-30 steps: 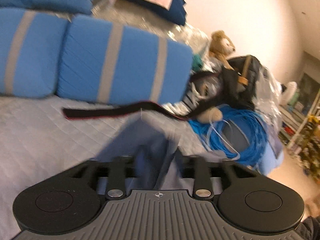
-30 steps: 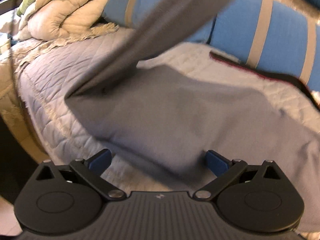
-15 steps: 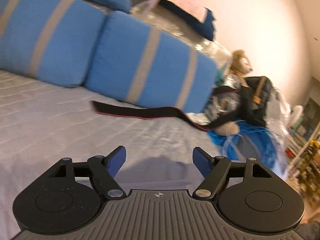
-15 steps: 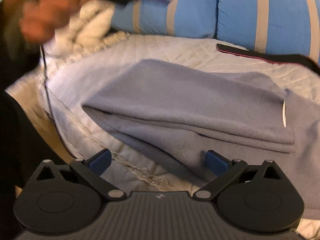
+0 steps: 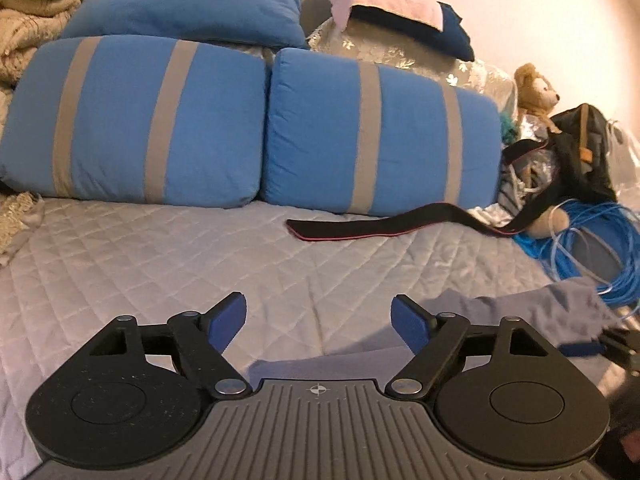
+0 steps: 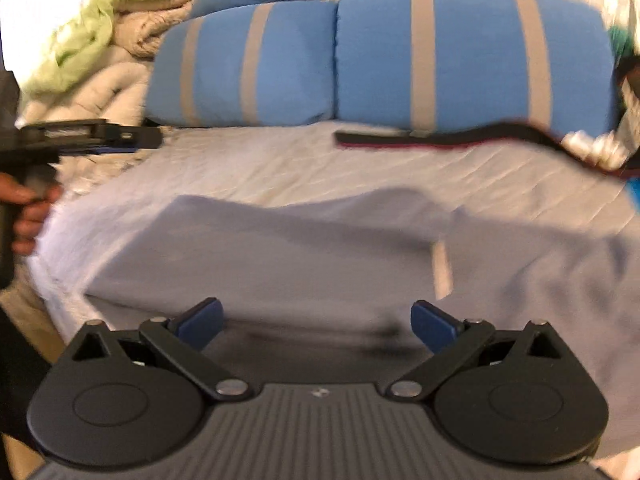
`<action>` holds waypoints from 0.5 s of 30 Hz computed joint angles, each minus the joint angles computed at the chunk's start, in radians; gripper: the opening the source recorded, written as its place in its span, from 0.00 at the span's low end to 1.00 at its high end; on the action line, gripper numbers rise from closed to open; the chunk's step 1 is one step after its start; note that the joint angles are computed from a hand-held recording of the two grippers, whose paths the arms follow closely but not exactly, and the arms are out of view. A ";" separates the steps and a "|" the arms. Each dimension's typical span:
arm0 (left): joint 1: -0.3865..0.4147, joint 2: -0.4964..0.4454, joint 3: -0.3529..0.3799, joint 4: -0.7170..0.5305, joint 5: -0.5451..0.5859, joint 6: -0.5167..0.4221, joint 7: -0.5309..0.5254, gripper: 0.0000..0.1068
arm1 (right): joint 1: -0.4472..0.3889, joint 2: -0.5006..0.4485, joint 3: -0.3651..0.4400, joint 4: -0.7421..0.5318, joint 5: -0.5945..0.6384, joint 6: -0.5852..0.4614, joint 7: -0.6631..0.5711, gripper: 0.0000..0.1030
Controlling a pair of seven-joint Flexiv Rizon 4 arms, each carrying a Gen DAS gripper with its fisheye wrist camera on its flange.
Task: Fold clothes
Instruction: 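Lay the blanket corner down and open the left tool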
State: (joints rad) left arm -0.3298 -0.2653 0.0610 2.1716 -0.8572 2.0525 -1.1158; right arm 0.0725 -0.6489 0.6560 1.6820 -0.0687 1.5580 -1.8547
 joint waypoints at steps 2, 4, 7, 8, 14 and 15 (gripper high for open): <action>0.014 0.008 -0.010 0.004 0.033 0.000 -0.023 0.75 | 0.024 0.010 -0.052 0.011 -0.049 0.033 -0.047 1.00; 0.019 0.005 -0.012 0.004 0.066 0.008 -0.026 0.77 | 0.063 0.016 -0.129 0.038 -0.129 0.091 -0.117 1.00; -0.002 -0.011 -0.001 -0.008 0.048 0.007 0.002 0.81 | 0.096 0.005 -0.226 0.082 -0.276 0.208 -0.247 1.00; -0.002 -0.011 -0.001 -0.008 0.050 0.009 -0.001 0.81 | 0.133 0.005 -0.288 0.092 -0.303 0.255 -0.274 1.00; 0.016 -0.005 -0.011 0.009 0.099 0.001 -0.034 0.81 | 0.366 -0.004 -0.640 0.125 -0.366 0.424 -0.458 1.00; 0.016 -0.005 -0.009 0.010 0.104 -0.004 -0.036 0.81 | 0.398 -0.010 -0.683 0.127 -0.357 0.447 -0.497 1.00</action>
State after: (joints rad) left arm -0.3139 -0.2701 0.0516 2.1819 -0.7535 2.0485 -1.1517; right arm 0.4710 -0.6591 -0.0269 1.8092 -0.4252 2.0049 -2.3519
